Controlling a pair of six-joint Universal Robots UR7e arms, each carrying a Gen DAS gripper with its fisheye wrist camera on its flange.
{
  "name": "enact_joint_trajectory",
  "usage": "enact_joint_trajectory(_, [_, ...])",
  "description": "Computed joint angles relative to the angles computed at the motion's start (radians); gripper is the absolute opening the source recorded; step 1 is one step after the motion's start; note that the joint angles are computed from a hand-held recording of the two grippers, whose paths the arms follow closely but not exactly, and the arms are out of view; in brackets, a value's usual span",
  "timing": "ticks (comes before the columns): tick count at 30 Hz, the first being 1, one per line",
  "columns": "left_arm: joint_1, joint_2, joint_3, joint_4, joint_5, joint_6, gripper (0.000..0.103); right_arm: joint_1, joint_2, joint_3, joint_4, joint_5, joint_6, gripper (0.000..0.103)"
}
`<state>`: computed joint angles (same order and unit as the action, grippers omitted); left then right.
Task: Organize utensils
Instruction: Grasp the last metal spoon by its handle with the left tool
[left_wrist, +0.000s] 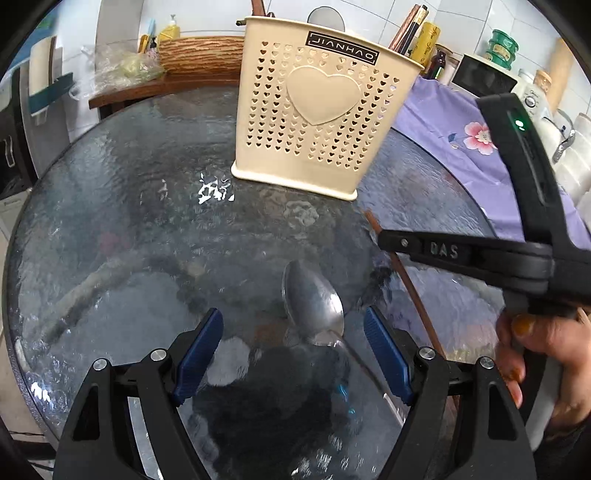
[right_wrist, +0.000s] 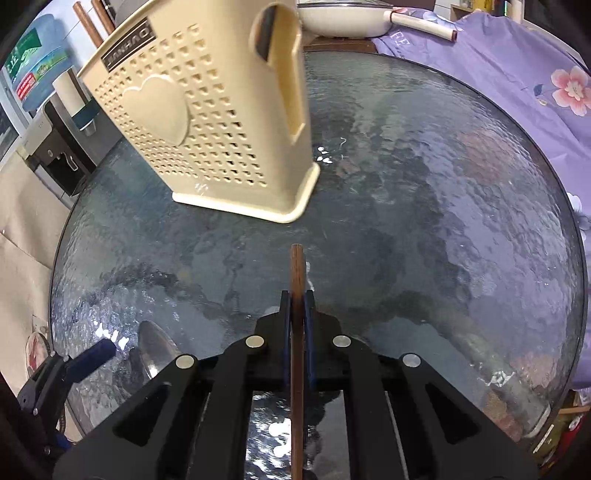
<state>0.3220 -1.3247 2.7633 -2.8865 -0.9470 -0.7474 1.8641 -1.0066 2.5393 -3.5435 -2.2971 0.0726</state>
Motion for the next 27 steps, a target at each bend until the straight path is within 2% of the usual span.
enact_joint_trajectory(4, [-0.024, 0.053, -0.019, 0.015, 0.022, -0.031, 0.075, -0.007, 0.011, 0.022, -0.059, -0.008, -0.035, 0.007])
enact_joint_trajectory(7, [-0.043, 0.105, -0.036, 0.041, 0.045, -0.063, 0.069, 0.003, 0.035, 0.029, -0.102, -0.024, -0.049, 0.007])
enact_joint_trajectory(11, [-0.075, 0.144, -0.047, 0.078, 0.073, -0.087, 0.066, 0.001, 0.046, 0.05, -0.147, -0.015, -0.055, 0.008])
enact_joint_trajectory(14, [-0.054, 0.161, -0.066, 0.054, 0.066, -0.017, 0.058, -0.011, 0.047, 0.073, -0.188, 0.0, -0.069, 0.007])
enact_joint_trajectory(21, [0.016, 0.224, -0.123, -0.039, -0.006, 0.204, 0.056, -0.055, 0.023, 0.101, -0.234, 0.036, -0.1, 0.007])
enact_joint_trajectory(27, [0.013, 0.21, -0.119, -0.015, 0.01, 0.188, 0.056, -0.072, 0.0, 0.107, -0.225, 0.042, -0.107, 0.007])
